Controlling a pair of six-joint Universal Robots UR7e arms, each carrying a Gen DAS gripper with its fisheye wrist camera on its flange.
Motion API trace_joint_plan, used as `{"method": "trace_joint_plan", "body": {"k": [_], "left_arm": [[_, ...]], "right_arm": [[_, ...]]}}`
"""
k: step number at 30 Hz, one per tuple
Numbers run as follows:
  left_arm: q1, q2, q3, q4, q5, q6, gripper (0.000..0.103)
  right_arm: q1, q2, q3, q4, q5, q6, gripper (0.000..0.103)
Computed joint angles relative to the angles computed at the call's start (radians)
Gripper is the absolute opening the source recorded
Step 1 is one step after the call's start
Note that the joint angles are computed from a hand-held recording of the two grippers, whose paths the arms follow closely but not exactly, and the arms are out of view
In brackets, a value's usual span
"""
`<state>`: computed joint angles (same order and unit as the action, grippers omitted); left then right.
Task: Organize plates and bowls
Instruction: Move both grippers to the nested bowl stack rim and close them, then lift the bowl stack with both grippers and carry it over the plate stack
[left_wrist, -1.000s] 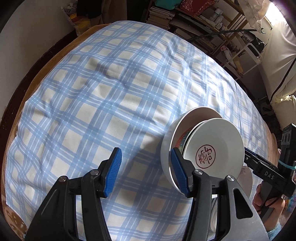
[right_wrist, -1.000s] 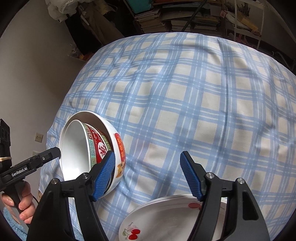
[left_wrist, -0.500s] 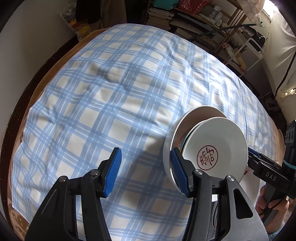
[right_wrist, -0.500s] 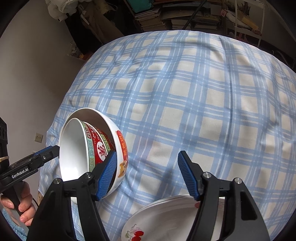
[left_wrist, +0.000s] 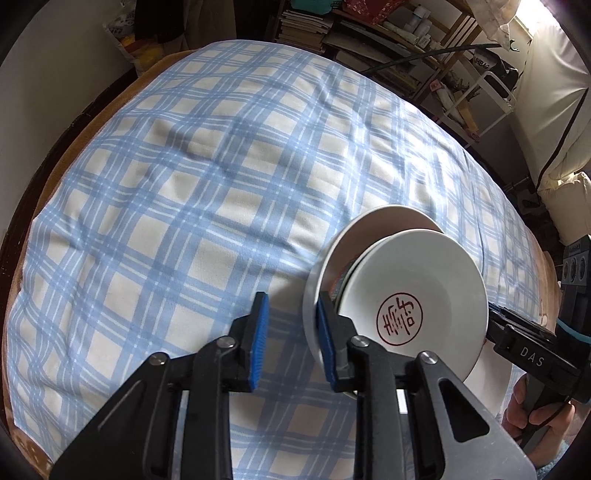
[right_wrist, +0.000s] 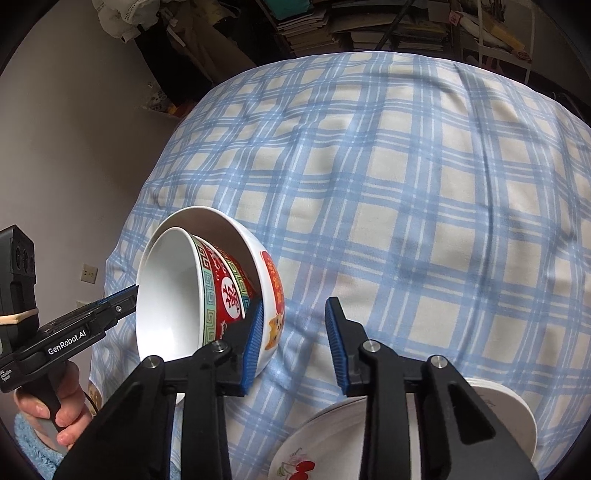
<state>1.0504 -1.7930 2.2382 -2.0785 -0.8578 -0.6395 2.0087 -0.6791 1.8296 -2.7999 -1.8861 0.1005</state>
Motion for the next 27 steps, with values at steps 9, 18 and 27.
{"method": "trace_joint_plan", "body": {"k": [9,18,27], "left_arm": [[0.038,0.013,0.012,-0.088,-0.057,0.052,0.005],[0.03,0.031,0.0,-0.053,-0.029,0.002,0.004],[0.036,0.019,-0.021,-0.022,-0.056,0.005,0.003]], "right_arm": [[0.041,0.038,-0.07,0.106,-0.051,0.038,0.01],[0.029,0.029,-0.076,0.148,-0.034,0.116,0.011],[0.063,0.034,-0.092,0.167,-0.091,0.128,0.011]]}}
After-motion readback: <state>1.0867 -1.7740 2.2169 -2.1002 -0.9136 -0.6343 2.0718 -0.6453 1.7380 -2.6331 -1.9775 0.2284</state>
